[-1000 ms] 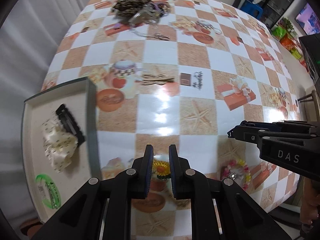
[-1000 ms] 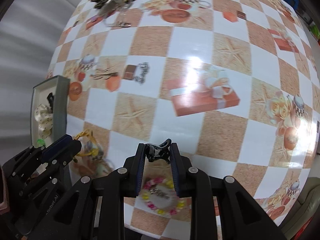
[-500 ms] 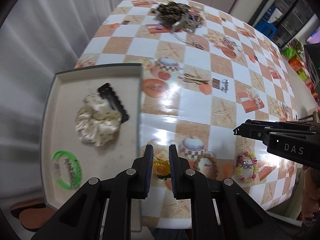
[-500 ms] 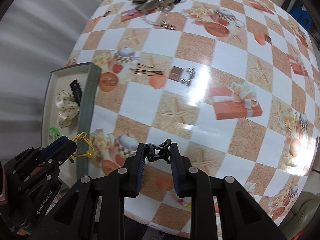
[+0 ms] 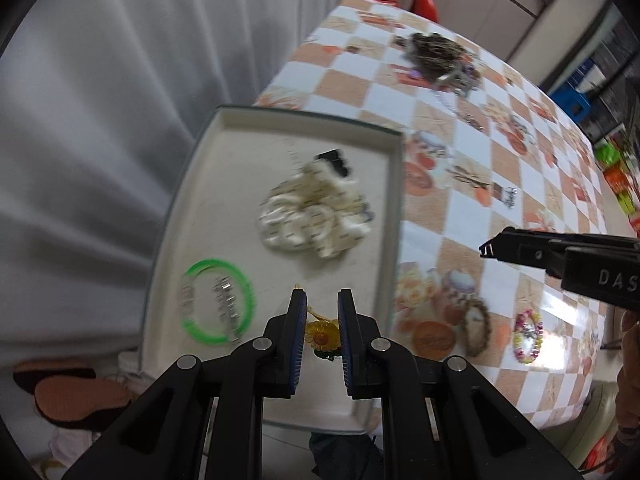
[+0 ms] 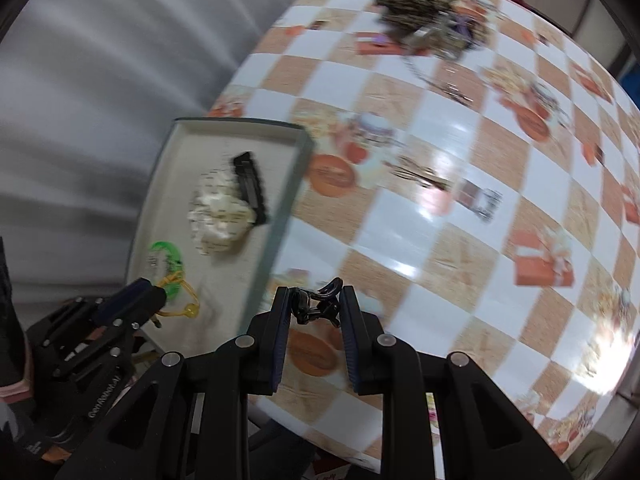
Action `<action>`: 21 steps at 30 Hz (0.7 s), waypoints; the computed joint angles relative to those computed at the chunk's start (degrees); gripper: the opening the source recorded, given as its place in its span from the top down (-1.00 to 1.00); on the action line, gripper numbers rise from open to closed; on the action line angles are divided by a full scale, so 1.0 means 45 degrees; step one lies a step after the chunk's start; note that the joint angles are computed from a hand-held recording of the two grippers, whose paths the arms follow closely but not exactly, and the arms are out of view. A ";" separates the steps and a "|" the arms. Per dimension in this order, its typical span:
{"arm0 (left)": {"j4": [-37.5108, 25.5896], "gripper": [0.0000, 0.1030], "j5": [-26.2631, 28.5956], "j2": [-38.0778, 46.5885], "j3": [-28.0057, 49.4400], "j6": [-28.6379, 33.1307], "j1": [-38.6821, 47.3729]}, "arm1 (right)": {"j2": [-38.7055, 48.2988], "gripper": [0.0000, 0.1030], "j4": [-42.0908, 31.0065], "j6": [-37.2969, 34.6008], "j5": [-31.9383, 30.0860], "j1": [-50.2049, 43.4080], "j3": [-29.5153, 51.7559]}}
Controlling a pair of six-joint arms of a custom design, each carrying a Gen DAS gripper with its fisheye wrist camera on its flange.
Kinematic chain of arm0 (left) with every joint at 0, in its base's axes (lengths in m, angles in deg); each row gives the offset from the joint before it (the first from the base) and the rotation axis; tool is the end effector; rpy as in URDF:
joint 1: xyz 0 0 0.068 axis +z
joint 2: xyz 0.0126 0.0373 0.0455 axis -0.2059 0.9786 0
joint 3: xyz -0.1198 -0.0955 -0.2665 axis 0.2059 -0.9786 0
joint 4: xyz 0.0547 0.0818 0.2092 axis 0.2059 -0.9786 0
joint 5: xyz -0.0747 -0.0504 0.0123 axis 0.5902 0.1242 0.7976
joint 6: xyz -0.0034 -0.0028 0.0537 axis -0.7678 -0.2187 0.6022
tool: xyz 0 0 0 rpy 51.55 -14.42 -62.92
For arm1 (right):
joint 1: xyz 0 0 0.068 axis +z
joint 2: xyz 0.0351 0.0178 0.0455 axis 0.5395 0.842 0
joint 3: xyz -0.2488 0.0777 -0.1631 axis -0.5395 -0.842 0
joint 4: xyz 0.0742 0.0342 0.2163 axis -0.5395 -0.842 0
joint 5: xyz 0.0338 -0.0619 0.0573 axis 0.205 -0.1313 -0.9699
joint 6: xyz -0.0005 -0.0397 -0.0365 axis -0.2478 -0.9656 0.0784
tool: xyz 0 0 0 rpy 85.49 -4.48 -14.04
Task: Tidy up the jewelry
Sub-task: 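Carry both items over the white tray while the right tool releases the black claw clip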
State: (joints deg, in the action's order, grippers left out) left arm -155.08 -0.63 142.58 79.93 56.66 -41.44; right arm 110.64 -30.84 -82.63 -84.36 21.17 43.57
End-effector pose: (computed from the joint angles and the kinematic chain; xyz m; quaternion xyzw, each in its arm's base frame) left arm 0.1850 -0.1069 0.3363 0.1478 0.9799 -0.0684 0.1151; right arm 0.1819 -0.0286 0.3420 0.0801 0.9888 0.1075 0.0662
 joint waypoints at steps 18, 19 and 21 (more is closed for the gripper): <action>0.1248 0.59 -0.0138 -0.0583 -0.3363 0.1676 0.3065 | 0.1623 0.49 0.2500 0.3276 0.0126 0.5858 -0.1054; 0.1381 0.59 -0.0209 -0.0563 -0.3511 0.1695 0.3059 | 0.1764 0.49 0.2641 0.3357 0.0178 0.6011 -0.1185; 0.1629 0.59 -0.0369 -0.0435 -0.3721 0.1677 0.3004 | 0.2009 0.49 0.2878 0.3497 0.0298 0.6272 -0.1331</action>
